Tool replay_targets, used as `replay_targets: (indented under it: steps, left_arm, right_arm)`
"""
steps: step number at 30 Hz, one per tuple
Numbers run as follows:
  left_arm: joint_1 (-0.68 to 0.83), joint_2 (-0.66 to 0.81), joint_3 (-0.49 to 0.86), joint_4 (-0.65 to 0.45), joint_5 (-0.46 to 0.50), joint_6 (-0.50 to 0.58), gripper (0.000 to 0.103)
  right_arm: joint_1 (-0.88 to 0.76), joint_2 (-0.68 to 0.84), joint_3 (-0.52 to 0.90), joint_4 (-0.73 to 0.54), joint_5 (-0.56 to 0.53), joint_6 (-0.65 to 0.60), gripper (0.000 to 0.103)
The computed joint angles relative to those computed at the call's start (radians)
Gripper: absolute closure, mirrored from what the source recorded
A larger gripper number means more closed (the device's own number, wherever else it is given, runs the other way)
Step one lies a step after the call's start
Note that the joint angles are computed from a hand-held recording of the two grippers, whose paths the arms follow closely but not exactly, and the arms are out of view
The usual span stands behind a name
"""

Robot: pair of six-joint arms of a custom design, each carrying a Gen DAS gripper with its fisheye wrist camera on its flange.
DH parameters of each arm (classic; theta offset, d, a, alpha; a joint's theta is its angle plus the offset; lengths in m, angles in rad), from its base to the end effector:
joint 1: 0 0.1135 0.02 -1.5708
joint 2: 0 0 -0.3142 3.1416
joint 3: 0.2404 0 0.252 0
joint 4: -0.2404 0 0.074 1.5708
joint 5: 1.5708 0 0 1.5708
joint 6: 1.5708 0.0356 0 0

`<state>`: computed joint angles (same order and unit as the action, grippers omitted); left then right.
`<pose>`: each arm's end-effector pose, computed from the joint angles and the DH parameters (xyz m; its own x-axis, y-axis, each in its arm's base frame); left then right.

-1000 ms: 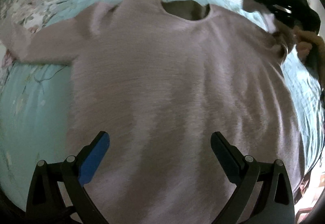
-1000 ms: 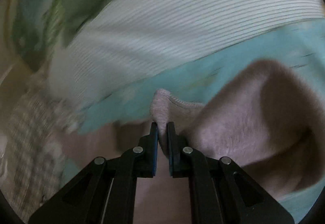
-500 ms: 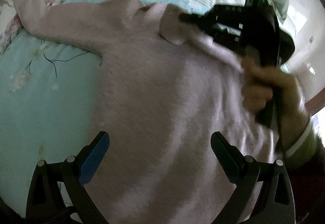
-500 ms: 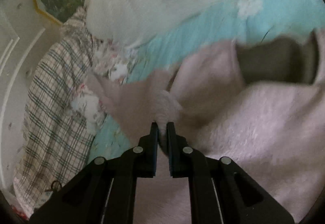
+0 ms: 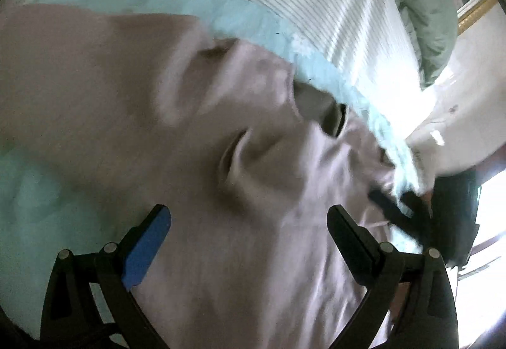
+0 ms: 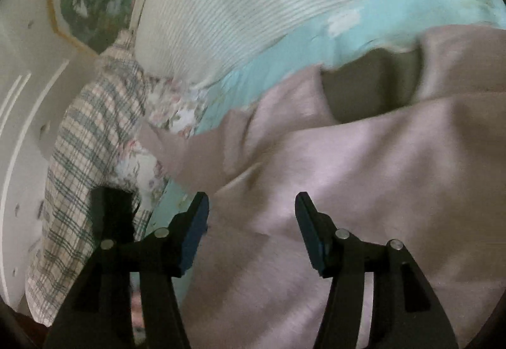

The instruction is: Fold small clothes

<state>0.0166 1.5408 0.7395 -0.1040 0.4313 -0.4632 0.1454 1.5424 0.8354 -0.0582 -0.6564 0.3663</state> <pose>0.2898 -0.0101 0.2099 -0.8122 -0.4194 -0.4055 -0.1340 0.8106 -0.5701 0.3034 0.0664 0.2434 -0.8370 0.1642 -0.5220 -0.2683 0.7082 0.6530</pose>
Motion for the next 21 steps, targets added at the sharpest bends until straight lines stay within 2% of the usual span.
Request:
replay_targets:
  steps: [1, 2, 4, 5, 6, 7, 9, 10, 11, 13, 16, 19, 21]
  left_arm:
    - [0.011, 0.063, 0.057, -0.025, 0.039, 0.032, 0.007]
    - [0.016, 0.109, 0.106, -0.061, 0.065, 0.061, 0.015]
    - [0.017, 0.233, 0.222, -0.143, 0.109, 0.122, 0.043]
    - [0.013, 0.270, 0.255, -0.165, 0.109, 0.141, 0.074]
    - [0.002, 0.277, 0.258, -0.170, 0.091, 0.153, 0.094]
    - [-0.011, 0.267, 0.244, -0.159, 0.072, 0.160, 0.092]
    - [-0.048, 0.191, 0.176, -0.087, 0.002, 0.159, 0.095]
    - [-0.072, 0.109, 0.116, -0.022, -0.097, 0.133, 0.096]
    - [-0.079, 0.052, 0.076, 0.020, -0.143, 0.113, 0.096]
    - [-0.047, -0.038, -0.003, 0.093, -0.156, 0.074, 0.096]
    - [-0.050, -0.031, -0.013, 0.067, -0.300, 0.083, 0.096]
    - [-0.041, -0.009, -0.041, 0.093, -0.307, 0.065, 0.096]
    - [-0.059, -0.032, -0.071, 0.135, -0.360, 0.043, 0.096]
  right_arm:
    - [-0.022, -0.031, -0.019, -0.009, -0.002, -0.002, 0.045]
    - [-0.046, -0.067, -0.039, -0.021, -0.002, -0.001, 0.045]
    - [-0.092, -0.146, -0.080, -0.045, -0.005, -0.003, 0.045]
    - [-0.107, -0.179, -0.097, -0.052, -0.003, -0.002, 0.045]
    - [-0.130, -0.219, -0.115, -0.067, -0.002, -0.005, 0.045]
    - [-0.147, -0.244, -0.128, -0.071, -0.005, -0.007, 0.045]
    - [-0.184, -0.294, -0.148, -0.089, -0.012, -0.012, 0.045]
    - [-0.202, -0.316, -0.154, -0.100, -0.013, -0.018, 0.045]
    - [-0.224, -0.337, -0.159, -0.117, -0.011, -0.029, 0.045]
    - [-0.279, -0.369, -0.168, -0.146, -0.024, -0.056, 0.045]
    - [-0.358, -0.389, -0.172, -0.178, -0.017, -0.104, 0.045]
    - [-0.405, -0.366, -0.157, -0.207, 0.041, -0.133, 0.045]
    - [-0.439, -0.344, -0.140, -0.216, 0.091, -0.156, 0.045]
